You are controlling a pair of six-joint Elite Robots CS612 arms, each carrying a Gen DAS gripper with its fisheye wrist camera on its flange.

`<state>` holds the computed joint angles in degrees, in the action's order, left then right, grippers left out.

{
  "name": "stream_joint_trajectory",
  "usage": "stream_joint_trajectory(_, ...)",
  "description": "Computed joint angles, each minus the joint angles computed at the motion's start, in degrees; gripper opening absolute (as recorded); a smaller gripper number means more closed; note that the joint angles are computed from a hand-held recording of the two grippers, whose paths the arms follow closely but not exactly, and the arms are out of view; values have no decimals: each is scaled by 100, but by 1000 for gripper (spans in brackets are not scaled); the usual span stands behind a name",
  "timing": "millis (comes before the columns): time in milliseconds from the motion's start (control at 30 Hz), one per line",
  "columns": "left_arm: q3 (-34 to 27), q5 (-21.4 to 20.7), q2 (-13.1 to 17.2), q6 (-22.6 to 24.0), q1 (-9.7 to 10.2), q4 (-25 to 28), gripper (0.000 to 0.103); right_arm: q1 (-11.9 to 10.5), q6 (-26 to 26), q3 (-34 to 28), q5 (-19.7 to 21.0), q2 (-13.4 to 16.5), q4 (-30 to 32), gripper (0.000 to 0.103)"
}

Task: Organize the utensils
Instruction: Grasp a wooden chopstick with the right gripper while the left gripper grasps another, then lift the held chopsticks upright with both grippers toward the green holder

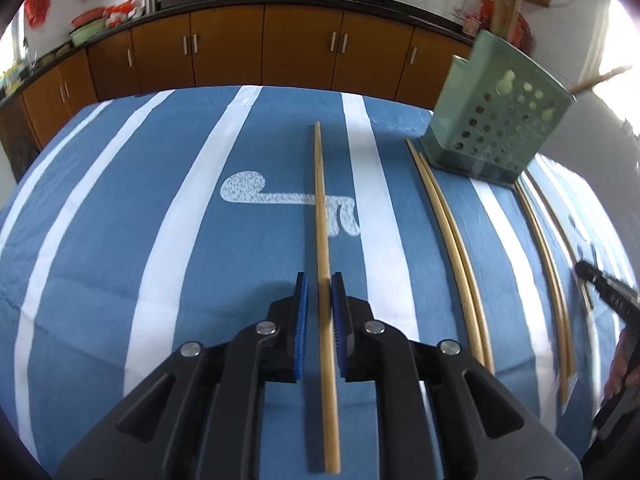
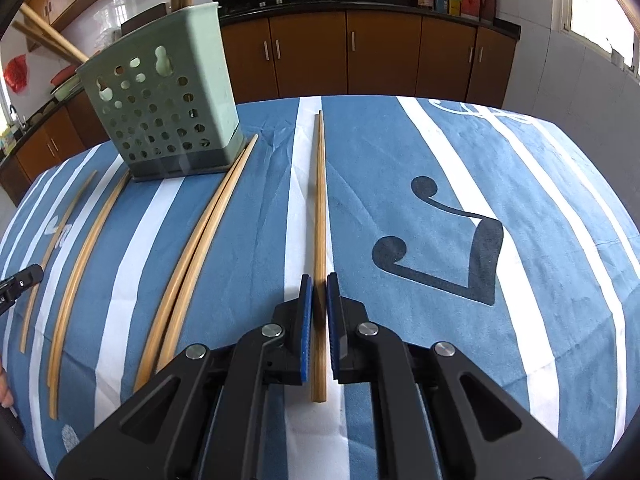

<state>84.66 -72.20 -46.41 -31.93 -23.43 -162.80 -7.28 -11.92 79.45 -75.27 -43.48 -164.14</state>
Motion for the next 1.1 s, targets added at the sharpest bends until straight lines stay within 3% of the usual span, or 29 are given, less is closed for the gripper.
stream_joint_trajectory(267,35,259,-12,26,-77,88,17,38,-77,8,-162,5,-45,9)
stream_joint_trajectory(533,65,67,-12,-126,-29,-90,21,30,-62,34,-136,-11,-50,10)
stream_joint_trajectory(733,5,162,8,35,-70,34,28,26,104,19,-261,-4,-63,24)
stream_joint_trajectory(1100,-21,172,17,131,-83,79,32,17,95,6,-226,3,-43,26)
